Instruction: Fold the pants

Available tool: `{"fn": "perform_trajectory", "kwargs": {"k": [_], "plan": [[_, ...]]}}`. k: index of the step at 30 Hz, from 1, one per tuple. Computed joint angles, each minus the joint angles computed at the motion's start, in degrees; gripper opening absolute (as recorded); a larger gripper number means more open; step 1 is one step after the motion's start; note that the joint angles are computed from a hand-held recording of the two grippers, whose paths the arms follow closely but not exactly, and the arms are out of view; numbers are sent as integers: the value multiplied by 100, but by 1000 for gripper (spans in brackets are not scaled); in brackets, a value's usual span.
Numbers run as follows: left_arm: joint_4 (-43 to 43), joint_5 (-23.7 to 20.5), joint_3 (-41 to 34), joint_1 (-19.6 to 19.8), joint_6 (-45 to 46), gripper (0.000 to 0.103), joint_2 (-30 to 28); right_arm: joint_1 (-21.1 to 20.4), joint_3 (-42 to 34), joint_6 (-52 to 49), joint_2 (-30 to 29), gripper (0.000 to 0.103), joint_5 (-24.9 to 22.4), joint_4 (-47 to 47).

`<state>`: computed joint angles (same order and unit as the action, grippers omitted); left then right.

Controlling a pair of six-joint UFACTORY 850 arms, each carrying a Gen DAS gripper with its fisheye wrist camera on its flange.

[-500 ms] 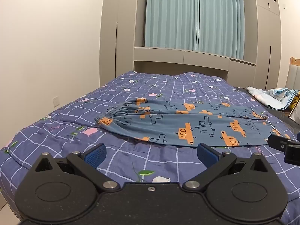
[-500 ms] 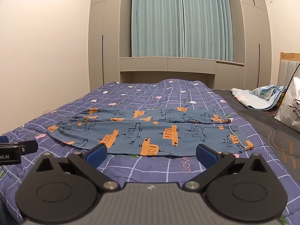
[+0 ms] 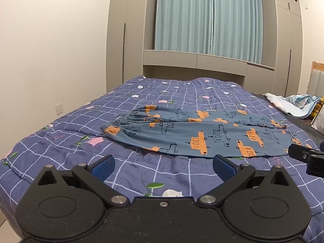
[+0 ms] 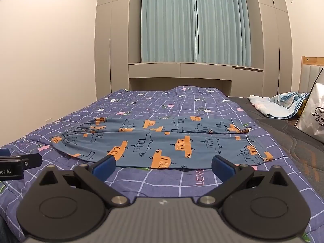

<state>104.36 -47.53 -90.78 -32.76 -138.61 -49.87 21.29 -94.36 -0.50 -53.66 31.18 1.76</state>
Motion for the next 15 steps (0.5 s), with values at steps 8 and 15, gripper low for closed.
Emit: {"fn": "perform_trajectory", "kwargs": {"k": [8,15], "plan": [[18,15,1,13,-2,103,-4,9,-39,-3,-12,103,-36,20],[5,12,-8,13,4,103,-9,-2,15,17,4,103,-2,16]]}}
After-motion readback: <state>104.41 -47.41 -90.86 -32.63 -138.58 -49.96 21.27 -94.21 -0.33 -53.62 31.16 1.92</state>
